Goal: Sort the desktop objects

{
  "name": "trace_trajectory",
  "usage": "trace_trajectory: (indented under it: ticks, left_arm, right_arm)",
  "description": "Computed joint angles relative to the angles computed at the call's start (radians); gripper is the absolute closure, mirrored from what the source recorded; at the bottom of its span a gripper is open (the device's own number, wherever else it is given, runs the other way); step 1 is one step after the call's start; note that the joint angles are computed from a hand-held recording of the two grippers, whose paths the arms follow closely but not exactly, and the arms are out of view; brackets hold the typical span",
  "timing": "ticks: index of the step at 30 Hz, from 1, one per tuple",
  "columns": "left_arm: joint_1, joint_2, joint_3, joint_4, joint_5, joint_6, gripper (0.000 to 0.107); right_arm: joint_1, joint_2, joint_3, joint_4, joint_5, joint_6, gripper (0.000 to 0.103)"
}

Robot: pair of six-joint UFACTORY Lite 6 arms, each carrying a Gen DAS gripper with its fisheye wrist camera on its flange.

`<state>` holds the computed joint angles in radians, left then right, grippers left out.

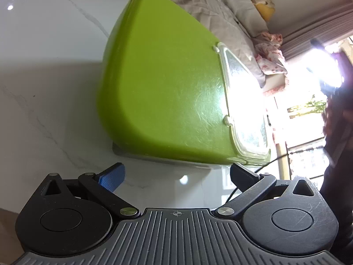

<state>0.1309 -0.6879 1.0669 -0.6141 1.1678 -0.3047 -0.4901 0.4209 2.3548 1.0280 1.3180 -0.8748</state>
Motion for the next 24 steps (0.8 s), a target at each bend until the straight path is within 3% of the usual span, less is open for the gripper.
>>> trace_trajectory:
  ticks: [4,7,14,17,19,24]
  left_arm:
    - [0.281,0.046,0.119,0.022,0.144,0.125,0.004]
    - [0.266,0.143,0.181,0.104,0.055,0.141,0.004]
    - [0.065,0.305,0.194,0.137,-0.179,0.071,0.004]
    - [-0.028,0.295,0.159,0.187,-0.283,-0.049,0.004]
    - [-0.097,0.343,0.224,0.287,-0.3,-0.153,0.005]
    - [-0.177,0.472,0.403,0.442,-0.26,-0.287,0.005]
  right_arm:
    - [-0.259,-0.106,-0.236,0.084,0.05,-0.369,0.008]
    - [-0.343,-0.14,-0.408,0.06,0.018,-0.485,0.01]
    - [-0.319,0.104,-0.314,-0.014,0.116,-0.216,0.014]
    - [-0.311,0.196,-0.254,-0.004,0.175,-0.174,0.023]
    - [-0.314,0.274,-0.172,0.008,0.245,-0.116,0.041]
    - [-0.318,0.318,-0.098,-0.001,0.253,-0.046,0.041]
